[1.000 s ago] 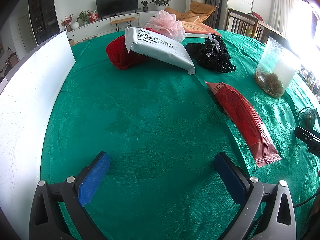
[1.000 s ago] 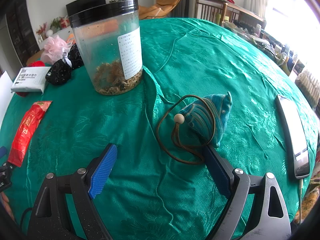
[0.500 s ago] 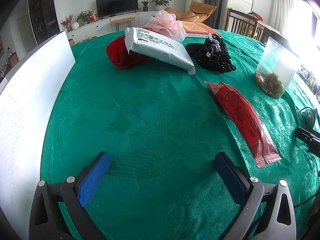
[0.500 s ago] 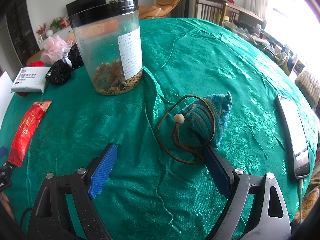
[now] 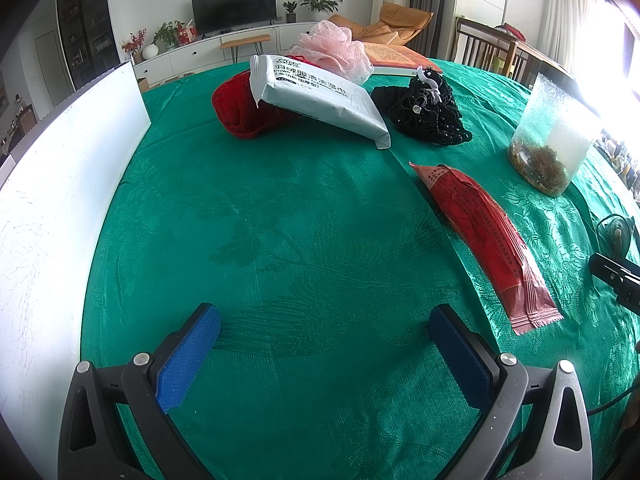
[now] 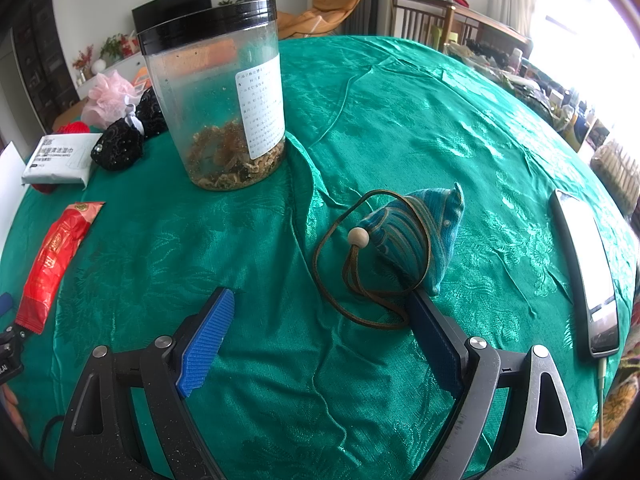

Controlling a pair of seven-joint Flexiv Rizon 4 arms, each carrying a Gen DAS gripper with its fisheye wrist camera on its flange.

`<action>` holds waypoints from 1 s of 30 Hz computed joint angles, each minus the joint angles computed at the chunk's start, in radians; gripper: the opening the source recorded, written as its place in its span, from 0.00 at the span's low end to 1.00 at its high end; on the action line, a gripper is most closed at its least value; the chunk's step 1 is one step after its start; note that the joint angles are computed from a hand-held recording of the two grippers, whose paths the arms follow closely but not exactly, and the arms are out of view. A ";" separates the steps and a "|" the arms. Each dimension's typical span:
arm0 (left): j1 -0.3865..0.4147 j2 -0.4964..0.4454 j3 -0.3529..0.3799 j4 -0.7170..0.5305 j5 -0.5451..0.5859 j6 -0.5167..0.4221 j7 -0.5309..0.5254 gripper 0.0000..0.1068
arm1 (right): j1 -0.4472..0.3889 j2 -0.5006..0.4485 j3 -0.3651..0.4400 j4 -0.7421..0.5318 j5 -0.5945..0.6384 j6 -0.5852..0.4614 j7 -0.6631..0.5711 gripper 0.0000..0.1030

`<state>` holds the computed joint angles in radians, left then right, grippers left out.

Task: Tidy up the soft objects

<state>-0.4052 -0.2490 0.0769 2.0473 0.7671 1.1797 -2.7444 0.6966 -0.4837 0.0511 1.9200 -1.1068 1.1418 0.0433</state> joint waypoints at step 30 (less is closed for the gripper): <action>0.007 0.003 -0.006 0.006 -0.010 0.003 0.017 0.96 | -0.157 -0.065 0.011 -0.075 0.184 0.173 -0.327 0.84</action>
